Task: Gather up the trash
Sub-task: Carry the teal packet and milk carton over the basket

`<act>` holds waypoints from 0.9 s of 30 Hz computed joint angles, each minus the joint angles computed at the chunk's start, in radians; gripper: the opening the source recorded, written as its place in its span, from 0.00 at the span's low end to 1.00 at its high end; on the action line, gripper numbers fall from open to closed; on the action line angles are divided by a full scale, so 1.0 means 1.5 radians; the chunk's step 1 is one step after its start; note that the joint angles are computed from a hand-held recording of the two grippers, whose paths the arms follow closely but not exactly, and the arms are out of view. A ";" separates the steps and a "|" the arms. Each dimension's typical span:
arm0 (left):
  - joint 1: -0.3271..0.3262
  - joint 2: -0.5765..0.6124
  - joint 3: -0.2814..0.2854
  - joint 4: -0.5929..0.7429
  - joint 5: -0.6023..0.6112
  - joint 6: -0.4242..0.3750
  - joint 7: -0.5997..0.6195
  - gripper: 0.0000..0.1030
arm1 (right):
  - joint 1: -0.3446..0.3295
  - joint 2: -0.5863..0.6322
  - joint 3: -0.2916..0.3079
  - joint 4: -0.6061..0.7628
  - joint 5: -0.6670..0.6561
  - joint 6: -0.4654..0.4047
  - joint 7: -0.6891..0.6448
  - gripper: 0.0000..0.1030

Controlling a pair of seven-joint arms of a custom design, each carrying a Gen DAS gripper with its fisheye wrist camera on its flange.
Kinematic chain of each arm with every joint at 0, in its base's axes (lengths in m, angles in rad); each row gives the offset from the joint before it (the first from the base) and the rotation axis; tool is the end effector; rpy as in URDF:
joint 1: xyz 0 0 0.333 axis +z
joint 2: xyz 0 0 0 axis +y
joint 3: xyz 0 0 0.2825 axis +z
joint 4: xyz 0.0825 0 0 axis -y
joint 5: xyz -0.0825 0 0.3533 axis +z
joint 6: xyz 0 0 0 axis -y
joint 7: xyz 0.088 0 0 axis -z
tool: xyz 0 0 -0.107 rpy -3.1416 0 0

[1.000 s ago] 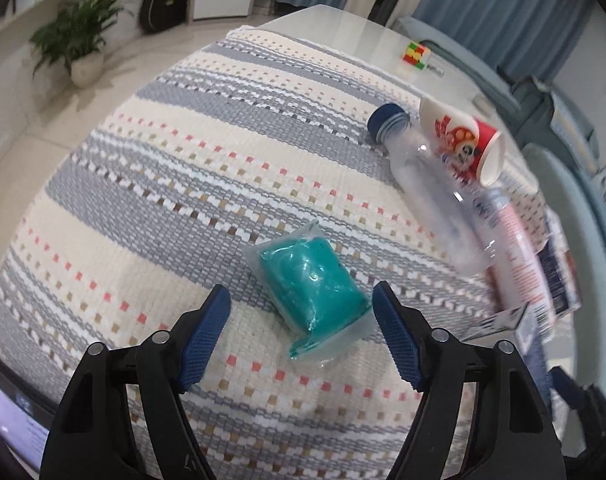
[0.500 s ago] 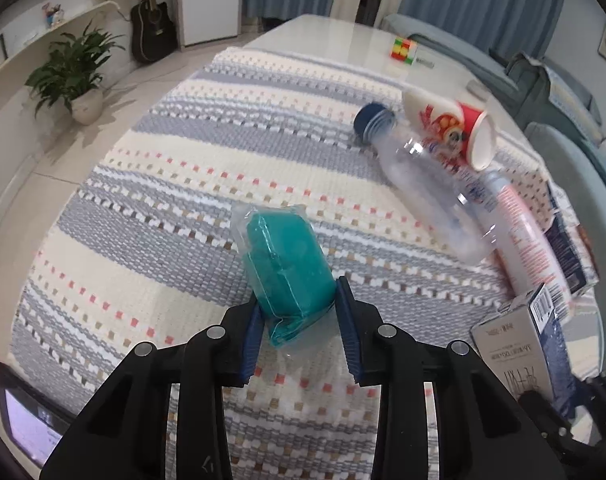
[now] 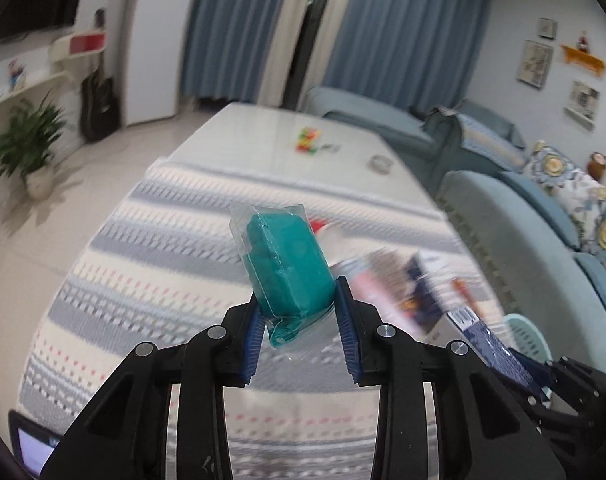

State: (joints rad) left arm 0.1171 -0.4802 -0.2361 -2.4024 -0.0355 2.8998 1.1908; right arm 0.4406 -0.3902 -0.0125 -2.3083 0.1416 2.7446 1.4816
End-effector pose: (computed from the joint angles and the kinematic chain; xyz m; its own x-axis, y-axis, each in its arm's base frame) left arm 0.4393 -0.0663 0.5843 0.1335 -0.9628 0.2349 -0.5505 -0.2691 -0.7903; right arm 0.4278 0.1883 0.5748 0.4260 -0.9018 -0.0722 -0.6334 -0.2403 -0.7356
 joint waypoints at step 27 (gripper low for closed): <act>-0.273 0.432 -0.054 0.466 0.037 0.002 0.110 0.31 | -0.315 -0.078 -0.069 -0.060 -0.218 0.050 0.246 0.31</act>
State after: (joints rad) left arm -0.2920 0.1684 -0.3166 -1.7038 0.0204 2.9032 1.3562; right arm -0.0322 -0.5074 -0.1156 -2.3990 -0.1853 2.8193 1.8502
